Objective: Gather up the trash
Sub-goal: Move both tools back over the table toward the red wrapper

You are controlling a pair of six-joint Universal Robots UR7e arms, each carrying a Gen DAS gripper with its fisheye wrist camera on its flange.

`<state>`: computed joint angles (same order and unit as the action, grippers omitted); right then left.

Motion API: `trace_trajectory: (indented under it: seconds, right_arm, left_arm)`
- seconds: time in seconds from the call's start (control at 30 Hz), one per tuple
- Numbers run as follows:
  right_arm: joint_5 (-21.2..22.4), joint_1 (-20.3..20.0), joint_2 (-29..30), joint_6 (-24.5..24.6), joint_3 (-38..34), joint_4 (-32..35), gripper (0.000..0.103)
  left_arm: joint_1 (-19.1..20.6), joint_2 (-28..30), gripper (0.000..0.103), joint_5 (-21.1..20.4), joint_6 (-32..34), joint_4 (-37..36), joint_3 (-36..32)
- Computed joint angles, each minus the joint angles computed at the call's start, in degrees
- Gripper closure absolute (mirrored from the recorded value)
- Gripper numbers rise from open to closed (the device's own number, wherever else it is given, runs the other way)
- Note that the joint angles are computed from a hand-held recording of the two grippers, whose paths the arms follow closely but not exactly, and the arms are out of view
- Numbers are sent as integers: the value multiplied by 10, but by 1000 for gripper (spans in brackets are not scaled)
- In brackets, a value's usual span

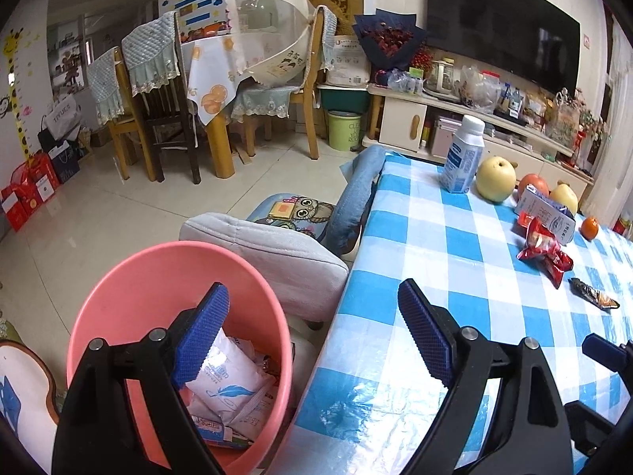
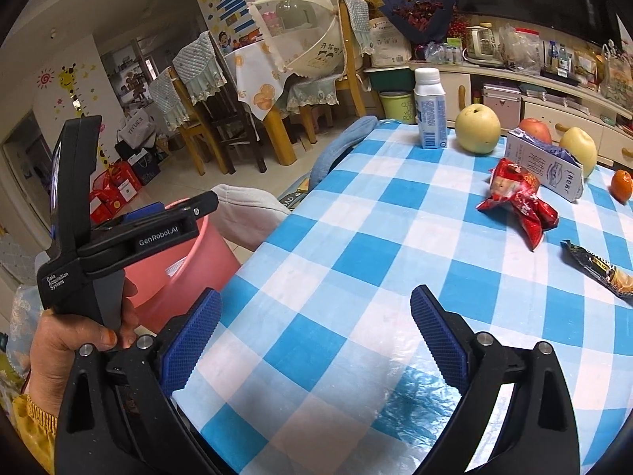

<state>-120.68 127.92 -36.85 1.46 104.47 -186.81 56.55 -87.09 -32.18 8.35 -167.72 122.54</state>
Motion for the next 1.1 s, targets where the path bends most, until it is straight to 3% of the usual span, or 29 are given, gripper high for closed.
trace_trajectory:
  seconds: [0.37,0.57,0.93,1.1]
  right_arm:
    - [6,-16,-26,8,30,-14,8]
    - [9,-24,-44,1,48,-24,8]
    - [5,-50,-90,-1,92,-59,8]
    - [3,-78,-122,9,115,-84,8]
  left_arm:
    - [-6,20,15,-6,-11,22,-1]
    - [-2,25,15,-49,-49,60,-5]
    - [-16,65,15,-35,-47,59,0]
    - [-22,81,15,-51,-40,51,0]
